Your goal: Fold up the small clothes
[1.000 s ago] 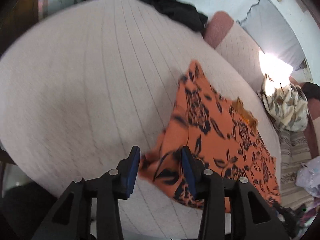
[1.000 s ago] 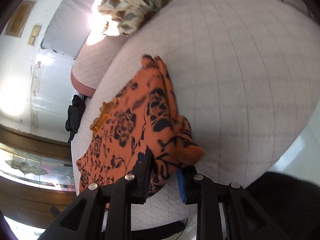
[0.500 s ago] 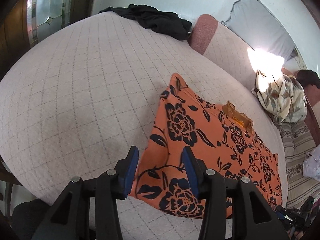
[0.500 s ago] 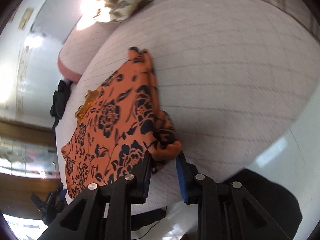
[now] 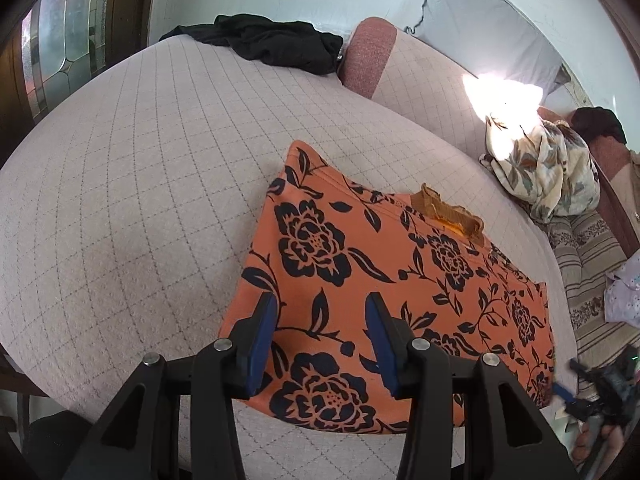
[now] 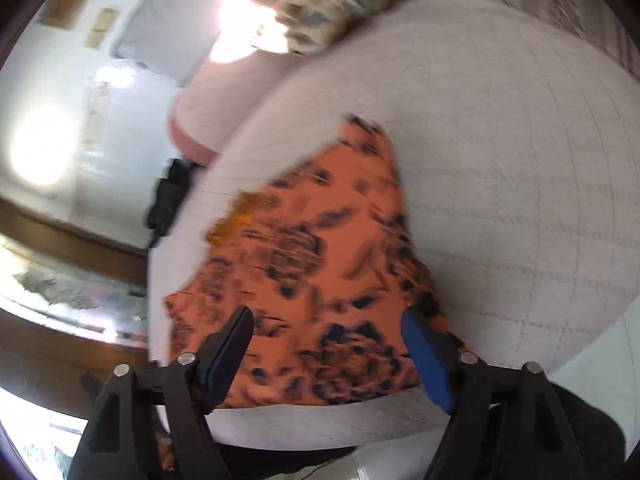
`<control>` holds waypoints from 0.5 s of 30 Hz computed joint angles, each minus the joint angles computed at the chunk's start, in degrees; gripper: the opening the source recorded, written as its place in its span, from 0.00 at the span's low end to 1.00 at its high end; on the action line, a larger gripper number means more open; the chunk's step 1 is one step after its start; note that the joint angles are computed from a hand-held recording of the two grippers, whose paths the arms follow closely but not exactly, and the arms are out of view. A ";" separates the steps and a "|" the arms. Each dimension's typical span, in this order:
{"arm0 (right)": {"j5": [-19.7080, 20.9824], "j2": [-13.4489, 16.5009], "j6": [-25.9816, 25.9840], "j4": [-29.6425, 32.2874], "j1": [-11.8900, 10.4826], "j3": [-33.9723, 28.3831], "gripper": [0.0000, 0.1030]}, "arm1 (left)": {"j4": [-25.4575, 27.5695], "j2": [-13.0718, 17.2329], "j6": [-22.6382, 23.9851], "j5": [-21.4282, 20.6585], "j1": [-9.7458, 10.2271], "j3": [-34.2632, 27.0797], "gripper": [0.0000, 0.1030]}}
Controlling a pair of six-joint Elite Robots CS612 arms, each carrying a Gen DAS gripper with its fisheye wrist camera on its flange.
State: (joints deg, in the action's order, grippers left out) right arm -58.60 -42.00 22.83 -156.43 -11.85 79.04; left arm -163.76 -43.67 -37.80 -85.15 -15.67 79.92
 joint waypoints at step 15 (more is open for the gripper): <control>-10.49 5.98 -12.99 6.00 1.45 -16.45 0.69 | 2.30 1.00 2.79 -1.92 -0.02 -1.37 0.48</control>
State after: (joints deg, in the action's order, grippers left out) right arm -69.09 -36.02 9.84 -150.43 -10.41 62.60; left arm -161.46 -42.67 -35.01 -87.07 -15.69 78.55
